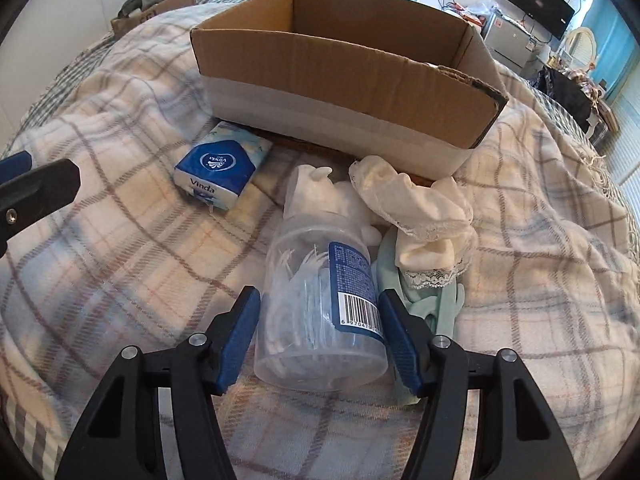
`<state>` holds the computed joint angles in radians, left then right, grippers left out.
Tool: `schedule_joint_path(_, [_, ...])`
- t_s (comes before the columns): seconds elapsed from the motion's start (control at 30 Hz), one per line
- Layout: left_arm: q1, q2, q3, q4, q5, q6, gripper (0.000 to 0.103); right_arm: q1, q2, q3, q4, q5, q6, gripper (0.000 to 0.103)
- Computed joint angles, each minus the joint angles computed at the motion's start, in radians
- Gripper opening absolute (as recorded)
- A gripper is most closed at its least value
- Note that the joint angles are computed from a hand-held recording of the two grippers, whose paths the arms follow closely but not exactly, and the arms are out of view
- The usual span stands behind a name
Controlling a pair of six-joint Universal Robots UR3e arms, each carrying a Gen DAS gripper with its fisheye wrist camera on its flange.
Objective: Organize objects
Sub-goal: 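Grasp the clear plastic jar with the right gripper, then grasp the blue Vinda tissue pack with the left gripper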
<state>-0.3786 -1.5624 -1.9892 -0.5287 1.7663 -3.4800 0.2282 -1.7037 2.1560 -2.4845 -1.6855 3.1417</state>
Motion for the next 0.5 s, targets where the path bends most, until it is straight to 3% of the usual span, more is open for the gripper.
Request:
schedule_joint_path(0.13, [-0.023,-0.009,0.017,-0.014,0.016,0.004,0.103,0.009,-0.027,0.014,-0.015,-0.004,-0.006,0.061])
schedule_joint_path(0.27, [-0.053,-0.036,0.061,-0.046,0.051,-0.005,0.103,-0.056,-0.203,0.037,0.041,0.072,-0.058,0.06])
schedule_joint_path(0.4, [-0.071,-0.088,0.125,-0.058,0.039,-0.033,0.103,-0.181,-0.39,0.007,0.131,0.127,-0.13,0.061])
schedule_joint_path(0.5, [-0.103,-0.176,0.217,-0.079,0.051,-0.04,0.103,-0.347,-0.488,-0.01,0.191,0.225,-0.193,0.061])
